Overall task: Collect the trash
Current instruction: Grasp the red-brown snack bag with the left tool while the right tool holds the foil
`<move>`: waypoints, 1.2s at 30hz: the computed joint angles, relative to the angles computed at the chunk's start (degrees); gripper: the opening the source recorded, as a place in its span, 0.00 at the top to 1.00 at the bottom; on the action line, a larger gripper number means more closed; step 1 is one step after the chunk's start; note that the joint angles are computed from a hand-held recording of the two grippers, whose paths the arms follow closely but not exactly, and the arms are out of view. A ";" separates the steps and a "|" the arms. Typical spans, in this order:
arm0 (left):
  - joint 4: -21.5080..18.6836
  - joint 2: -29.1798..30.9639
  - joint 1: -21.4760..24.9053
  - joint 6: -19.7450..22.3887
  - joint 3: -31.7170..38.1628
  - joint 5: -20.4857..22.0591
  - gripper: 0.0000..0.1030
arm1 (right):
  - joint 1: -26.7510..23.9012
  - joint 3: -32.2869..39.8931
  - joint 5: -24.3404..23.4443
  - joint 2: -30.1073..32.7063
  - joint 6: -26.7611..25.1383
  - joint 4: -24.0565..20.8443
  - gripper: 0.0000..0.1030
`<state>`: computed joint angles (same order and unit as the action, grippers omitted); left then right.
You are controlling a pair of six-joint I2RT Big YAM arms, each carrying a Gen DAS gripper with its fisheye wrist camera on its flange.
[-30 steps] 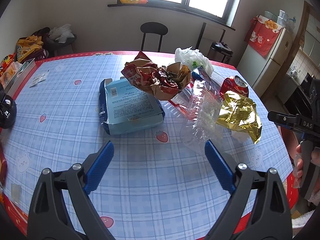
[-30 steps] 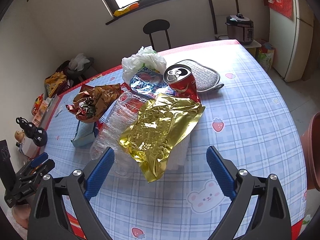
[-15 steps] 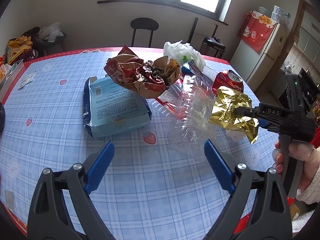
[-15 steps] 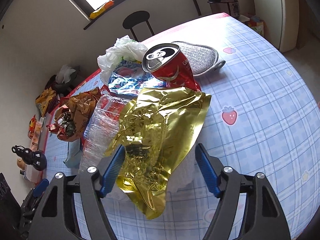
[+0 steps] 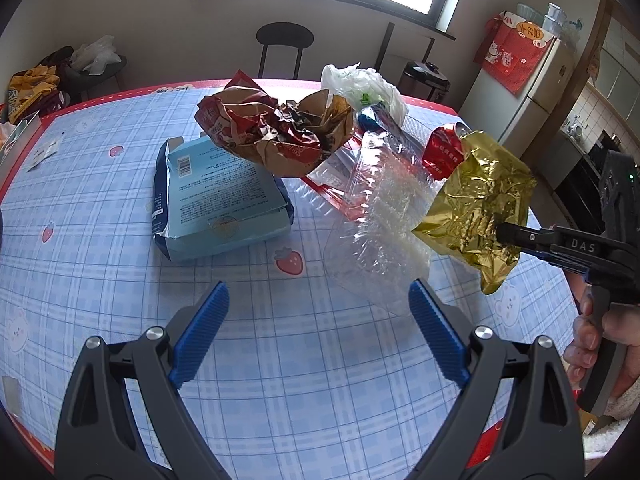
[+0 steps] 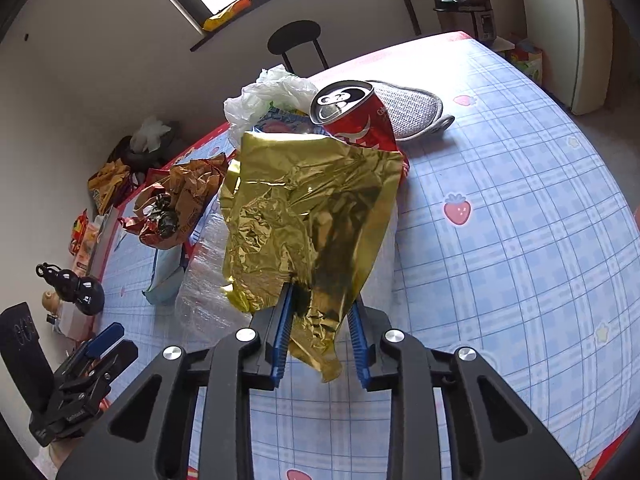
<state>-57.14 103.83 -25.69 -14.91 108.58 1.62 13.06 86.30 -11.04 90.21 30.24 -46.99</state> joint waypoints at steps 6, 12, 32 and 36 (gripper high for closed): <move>-0.58 -0.17 -0.61 -1.44 -0.97 1.10 0.13 | 1.00 -4.84 0.24 -4.24 -1.79 1.75 0.81; -0.47 -0.37 -1.03 -2.50 -1.60 1.53 0.13 | 0.54 -5.67 -0.34 -6.25 -1.19 2.15 0.84; 0.50 1.13 0.72 -6.07 0.53 6.87 0.15 | -1.92 -10.21 -0.23 -13.11 3.66 3.95 0.89; 0.64 1.66 2.05 -9.05 1.42 6.35 0.15 | -1.78 -10.26 1.60 -13.18 3.34 3.34 0.89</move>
<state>-56.50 105.49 -23.64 -23.97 110.00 7.97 11.28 76.04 -9.44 77.03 33.58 -43.64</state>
